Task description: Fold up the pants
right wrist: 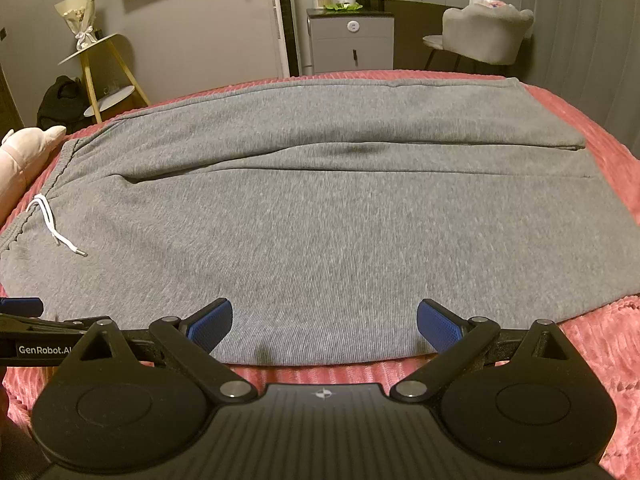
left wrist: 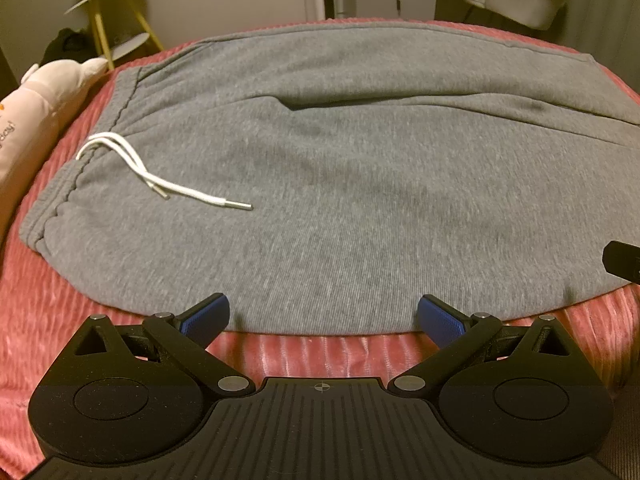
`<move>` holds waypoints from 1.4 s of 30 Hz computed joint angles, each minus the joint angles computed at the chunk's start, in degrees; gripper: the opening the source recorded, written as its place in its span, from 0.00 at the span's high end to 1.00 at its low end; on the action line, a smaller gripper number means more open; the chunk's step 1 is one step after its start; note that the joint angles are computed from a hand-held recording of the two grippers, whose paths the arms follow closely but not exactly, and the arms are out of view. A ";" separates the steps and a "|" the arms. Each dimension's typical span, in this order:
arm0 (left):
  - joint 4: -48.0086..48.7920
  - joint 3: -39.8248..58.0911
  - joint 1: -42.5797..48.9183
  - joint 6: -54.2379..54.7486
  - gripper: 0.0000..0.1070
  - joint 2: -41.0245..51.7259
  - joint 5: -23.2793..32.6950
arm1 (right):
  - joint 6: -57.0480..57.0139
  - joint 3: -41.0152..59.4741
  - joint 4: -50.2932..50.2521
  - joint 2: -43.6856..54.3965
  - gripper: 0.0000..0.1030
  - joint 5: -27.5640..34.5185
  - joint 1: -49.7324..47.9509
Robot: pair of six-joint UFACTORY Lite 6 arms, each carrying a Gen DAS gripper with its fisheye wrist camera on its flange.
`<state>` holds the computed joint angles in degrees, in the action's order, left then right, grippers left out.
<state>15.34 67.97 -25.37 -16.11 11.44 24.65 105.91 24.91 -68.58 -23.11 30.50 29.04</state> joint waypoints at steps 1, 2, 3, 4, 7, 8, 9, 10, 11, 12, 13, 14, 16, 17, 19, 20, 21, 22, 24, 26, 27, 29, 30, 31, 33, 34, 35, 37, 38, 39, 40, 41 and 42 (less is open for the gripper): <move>0.10 -0.01 -0.02 -0.11 0.04 0.01 -0.01 | 0.02 -0.01 -0.02 0.01 0.04 -0.06 -0.03; 0.11 -0.09 -0.02 -0.12 0.04 -0.03 -0.01 | 0.03 -0.04 -0.05 -0.01 0.04 -0.14 -0.11; 0.08 -0.05 -0.02 -0.09 0.04 -0.01 -0.03 | 0.05 -0.05 -0.08 -0.01 0.04 -0.21 -0.16; 0.08 -0.05 -0.02 -0.09 0.04 -0.01 -0.03 | 0.07 -0.05 -0.10 0.01 0.04 -0.27 -0.21; 0.05 -0.02 -0.01 -0.07 0.04 0.03 -0.01 | 0.12 -0.09 -0.18 0.02 0.04 -0.48 -0.37; 0.04 -0.06 0.00 -0.06 0.04 0.00 -0.05 | 0.08 -0.09 -0.17 0.04 0.04 -0.54 -0.44; 0.04 -0.14 0.01 -0.05 0.04 -0.04 -0.11 | -0.36 0.45 0.24 0.33 0.04 -0.39 -0.37; 0.11 0.02 -0.02 -0.12 0.04 0.07 0.00 | -0.67 0.57 0.81 0.14 0.04 0.06 0.09; 0.11 0.02 -0.02 -0.12 0.04 0.07 0.00 | -0.32 0.73 0.64 0.43 0.04 0.16 0.31; -0.01 0.01 0.02 0.03 0.04 0.08 0.00 | 0.58 0.86 -0.01 0.99 0.04 0.12 0.51; -0.05 0.11 0.00 0.05 0.04 0.11 0.09 | 0.79 0.85 -0.10 1.07 0.04 0.19 0.67; -0.05 0.11 0.00 0.05 0.04 0.11 0.09 | 0.79 0.82 -0.12 1.05 0.04 0.12 0.60; -0.13 0.15 0.02 0.13 0.04 0.14 0.10 | 1.48 0.96 -0.57 1.53 0.04 0.13 0.83; -0.13 0.10 0.05 0.16 0.04 0.13 0.05 | -0.22 -0.23 0.26 -0.25 0.04 -0.80 -0.59; -0.11 0.16 0.03 0.12 0.04 0.17 0.10 | -0.30 -0.24 0.33 -0.28 0.04 -0.86 -0.61; -0.07 0.22 0.01 0.05 0.04 0.19 0.15 | -0.72 -0.39 0.68 -0.62 0.04 -0.93 -0.74; -0.07 0.22 0.01 0.05 0.04 0.19 0.15 | -0.53 -0.34 0.69 -0.56 0.04 -0.77 -0.49; -0.09 0.27 -0.01 0.08 0.04 0.22 0.20 | -0.53 -0.29 0.66 -0.45 0.04 -0.95 -0.63; -0.10 0.30 0.00 0.08 0.04 0.24 0.23 | -0.57 -0.24 0.68 -0.35 0.04 -1.18 -0.82; -0.10 0.30 0.00 0.08 0.04 0.24 0.23 | -0.52 -0.19 0.70 -0.30 0.04 -1.16 -0.74; -0.08 0.30 0.01 0.03 0.04 0.26 0.20 | -0.60 -0.18 0.72 -0.30 0.04 -1.32 -0.89; -0.07 0.32 -0.01 0.08 0.04 0.31 0.22 | -0.57 -0.17 0.74 -0.28 0.04 -1.31 -0.87; -0.09 0.38 -0.01 0.11 0.04 0.29 0.29 | -0.60 -0.18 0.74 -0.30 0.04 -1.39 -0.93; -0.17 0.42 0.00 0.17 0.04 0.32 0.31 | -0.61 -0.20 0.73 -0.31 0.04 -1.44 -0.97; -0.23 0.42 0.03 0.25 0.04 0.36 0.26 | -0.52 -0.20 0.69 -0.28 0.04 -1.44 -0.94; -0.15 0.47 0.00 0.17 0.04 0.35 0.35 | -0.43 -0.20 0.64 -0.26 0.04 -1.44 -0.91; -0.18 0.49 0.01 0.21 0.04 0.39 0.34 | -0.41 -0.21 0.61 -0.25 0.04 -1.48 -0.94; -0.20 0.53 0.00 0.22 0.04 0.38 0.41 | -0.37 -0.19 0.61 -0.22 0.04 -1.48 -0.93; -0.20 0.53 0.00 0.22 0.04 0.38 0.41 | -0.31 -0.19 0.58 -0.19 0.04 -1.49 -0.90; -0.20 0.53 0.00 0.22 0.04 0.38 0.41 | -0.26 -0.20 0.54 -0.18 0.04 -1.51 -0.91; -0.20 0.53 0.00 0.22 0.04 0.38 0.41 | -0.29 -0.21 0.55 -0.20 0.04 -1.55 -0.95; -0.26 0.57 0.01 0.27 0.04 0.42 0.42 | -0.29 -0.21 0.55 -0.20 0.04 -1.55 -0.95; -0.26 0.57 0.01 0.27 0.04 0.42 0.42 | -0.26 -0.17 0.63 -0.15 0.04 -1.49 -0.84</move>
